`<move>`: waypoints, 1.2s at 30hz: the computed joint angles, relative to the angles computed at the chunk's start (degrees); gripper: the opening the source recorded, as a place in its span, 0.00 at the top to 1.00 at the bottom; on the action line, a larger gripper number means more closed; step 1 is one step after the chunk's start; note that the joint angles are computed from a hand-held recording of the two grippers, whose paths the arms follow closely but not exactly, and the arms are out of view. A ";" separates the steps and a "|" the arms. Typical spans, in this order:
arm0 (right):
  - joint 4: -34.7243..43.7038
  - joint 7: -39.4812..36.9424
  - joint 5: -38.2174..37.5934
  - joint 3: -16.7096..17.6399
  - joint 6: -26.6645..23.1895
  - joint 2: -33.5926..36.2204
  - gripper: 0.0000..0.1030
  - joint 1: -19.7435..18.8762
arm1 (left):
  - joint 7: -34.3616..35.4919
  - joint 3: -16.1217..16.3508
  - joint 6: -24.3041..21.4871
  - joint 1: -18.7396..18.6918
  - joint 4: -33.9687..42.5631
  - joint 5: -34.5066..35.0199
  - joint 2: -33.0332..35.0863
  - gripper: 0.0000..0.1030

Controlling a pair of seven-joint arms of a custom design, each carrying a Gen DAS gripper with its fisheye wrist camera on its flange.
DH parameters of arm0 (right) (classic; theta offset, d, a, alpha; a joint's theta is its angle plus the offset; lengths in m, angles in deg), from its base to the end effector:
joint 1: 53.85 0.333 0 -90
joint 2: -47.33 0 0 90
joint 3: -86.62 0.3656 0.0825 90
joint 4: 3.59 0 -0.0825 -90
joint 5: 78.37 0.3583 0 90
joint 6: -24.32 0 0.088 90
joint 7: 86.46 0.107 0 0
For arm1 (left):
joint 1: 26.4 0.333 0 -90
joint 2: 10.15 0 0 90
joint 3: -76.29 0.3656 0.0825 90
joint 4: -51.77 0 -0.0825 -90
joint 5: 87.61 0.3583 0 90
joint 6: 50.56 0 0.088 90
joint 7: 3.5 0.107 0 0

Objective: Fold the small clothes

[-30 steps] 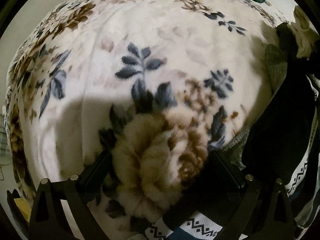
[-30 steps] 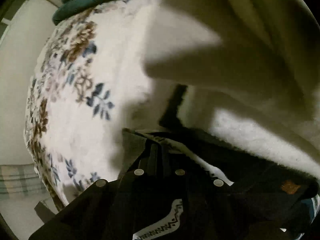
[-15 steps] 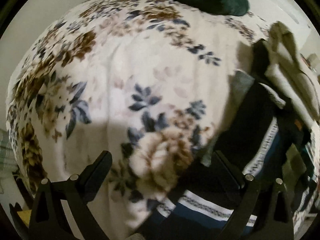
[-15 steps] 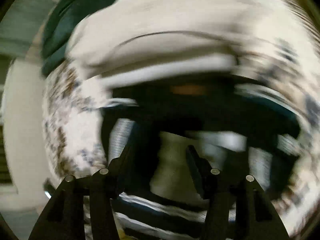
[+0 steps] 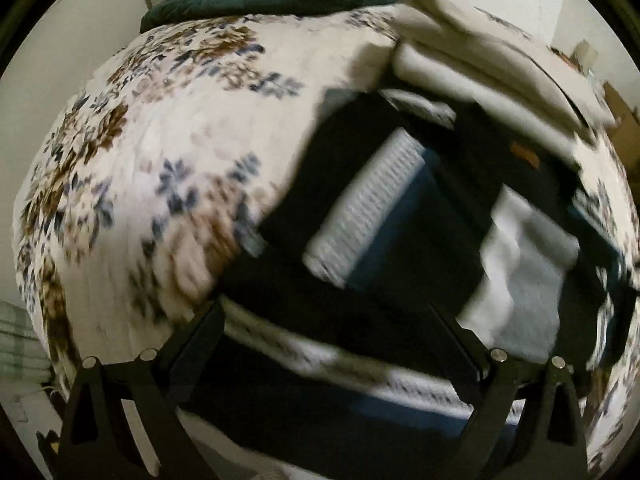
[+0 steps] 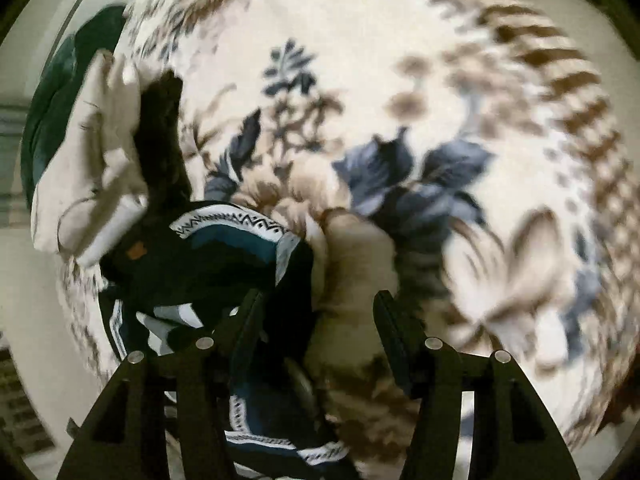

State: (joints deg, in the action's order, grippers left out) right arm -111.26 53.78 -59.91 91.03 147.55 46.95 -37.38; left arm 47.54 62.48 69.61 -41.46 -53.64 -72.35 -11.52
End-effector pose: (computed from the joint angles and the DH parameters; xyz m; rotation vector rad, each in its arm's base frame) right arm 0.5198 0.2124 0.5947 -1.2421 2.5113 0.3442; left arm 0.4925 -0.2588 0.6166 -2.0675 1.9208 -0.3212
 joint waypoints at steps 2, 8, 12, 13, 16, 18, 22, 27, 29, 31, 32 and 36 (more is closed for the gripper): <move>-0.98 -7.45 7.07 -0.78 1.82 1.94 0.43 -0.82 | -3.15 -2.11 -3.22 -2.12 -0.47 1.24 -0.56 0.02; 4.60 -22.19 18.29 -1.27 -6.96 9.08 0.96 -3.48 | -8.71 -6.86 -11.43 -9.36 0.81 0.99 -0.24 0.02; 9.95 -21.20 7.70 -2.23 -7.56 9.63 0.97 -2.84 | -9.37 -8.30 -12.06 -13.08 0.95 -0.72 -0.21 0.02; 11.08 -20.43 5.35 -2.64 -7.46 10.09 0.97 -2.92 | -8.85 -8.83 -11.55 -14.14 0.81 -1.81 0.01 0.02; 15.01 -23.99 6.83 -1.96 -11.63 13.52 0.97 -4.00 | -7.61 -9.75 -10.64 -16.52 1.18 -2.90 1.27 0.02; 17.60 -25.66 6.66 -1.59 -14.68 15.25 0.93 -4.01 | -7.05 -10.34 -10.31 -18.14 1.90 -3.03 2.70 0.02; 13.91 -28.04 12.20 -1.53 -13.09 12.36 0.50 -5.05 | -7.07 -10.77 -9.24 -20.68 2.98 -2.94 5.92 0.02; 3.20 -27.40 16.34 -1.71 -10.15 3.67 0.48 -4.83 | -7.81 -10.50 -6.76 -22.61 3.95 -2.38 9.44 0.13; -1.42 -31.00 21.29 -1.44 -10.93 0.58 0.48 -4.43 | -8.18 -10.46 -7.15 -23.54 4.91 -1.14 10.71 0.38; -4.19 -34.34 25.29 -1.07 -12.62 -0.71 0.48 -3.49 | -8.97 -10.20 -7.50 -24.26 4.99 0.45 10.84 0.54; -5.29 -35.70 27.02 -0.75 -12.61 -0.84 0.48 -2.86 | -10.02 -10.07 -7.33 -24.53 4.54 1.10 10.42 0.65; -8.07 -39.18 33.45 0.81 -8.59 1.22 0.48 -0.08 | -10.02 -9.88 -6.58 -23.91 2.27 0.31 8.12 0.81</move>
State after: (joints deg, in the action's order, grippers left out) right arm -119.33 14.60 -26.46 91.84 138.96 48.16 -37.46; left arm 37.52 52.60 63.03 -65.36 -51.37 -72.04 -3.40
